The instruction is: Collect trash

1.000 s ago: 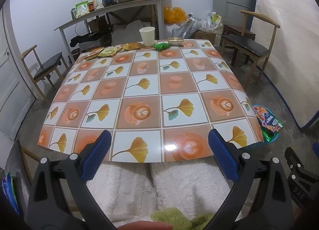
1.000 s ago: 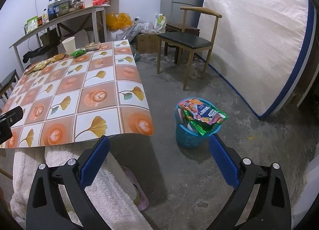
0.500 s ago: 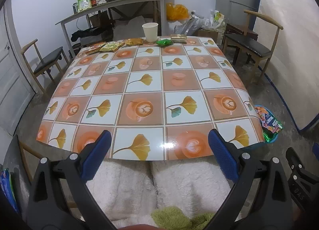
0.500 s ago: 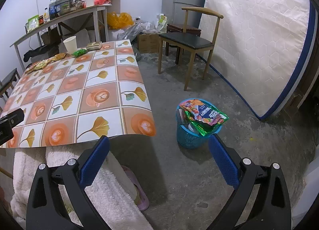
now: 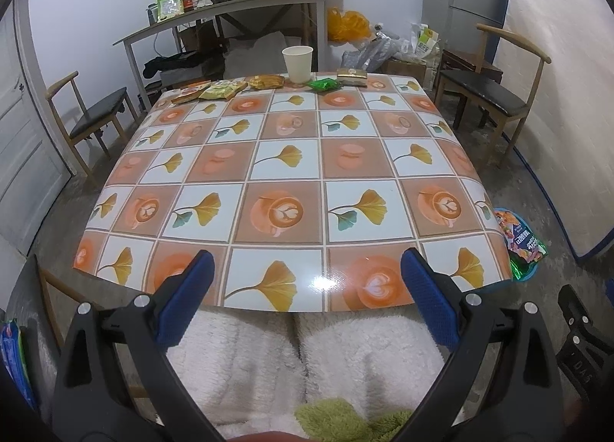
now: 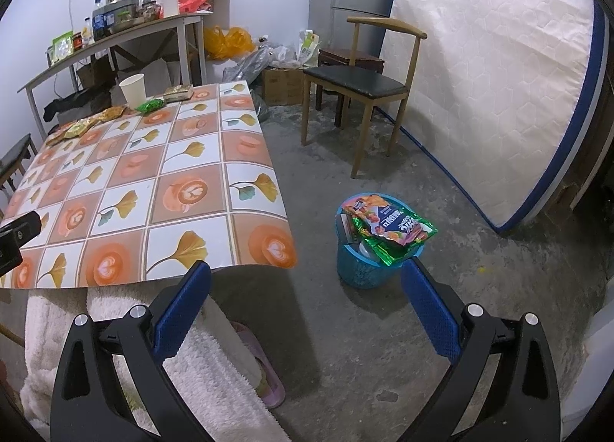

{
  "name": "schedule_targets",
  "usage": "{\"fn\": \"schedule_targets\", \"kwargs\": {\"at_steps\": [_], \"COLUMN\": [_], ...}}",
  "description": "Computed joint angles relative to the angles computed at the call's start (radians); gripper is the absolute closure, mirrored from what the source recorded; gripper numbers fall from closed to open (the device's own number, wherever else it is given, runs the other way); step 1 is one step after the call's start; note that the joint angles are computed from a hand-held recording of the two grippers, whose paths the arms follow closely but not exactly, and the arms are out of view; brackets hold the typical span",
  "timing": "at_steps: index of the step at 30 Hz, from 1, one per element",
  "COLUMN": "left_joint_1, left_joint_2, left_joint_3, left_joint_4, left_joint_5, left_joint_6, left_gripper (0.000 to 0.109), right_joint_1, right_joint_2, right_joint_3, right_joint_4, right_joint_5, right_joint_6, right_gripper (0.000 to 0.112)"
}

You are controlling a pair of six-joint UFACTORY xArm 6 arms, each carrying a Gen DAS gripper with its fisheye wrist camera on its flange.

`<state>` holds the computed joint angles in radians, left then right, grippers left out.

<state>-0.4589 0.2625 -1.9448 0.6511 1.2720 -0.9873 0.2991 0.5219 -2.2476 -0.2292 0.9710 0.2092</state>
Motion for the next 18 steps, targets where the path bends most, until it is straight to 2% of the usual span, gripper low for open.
{"fn": "schedule_targets", "kwargs": {"at_steps": [18], "left_joint_1": [0.005], "left_joint_2": [-0.016], "left_joint_3": [0.022], "left_joint_4": [0.004], "left_joint_5": [0.004], "left_joint_6": [-0.018], "left_gripper": [0.015], "right_joint_1": [0.0], "right_joint_2": [-0.004], "right_joint_3": [0.003], "right_joint_4": [0.005], "right_joint_5": [-0.002], "right_joint_6": [-0.008], "right_gripper": [0.016]}}
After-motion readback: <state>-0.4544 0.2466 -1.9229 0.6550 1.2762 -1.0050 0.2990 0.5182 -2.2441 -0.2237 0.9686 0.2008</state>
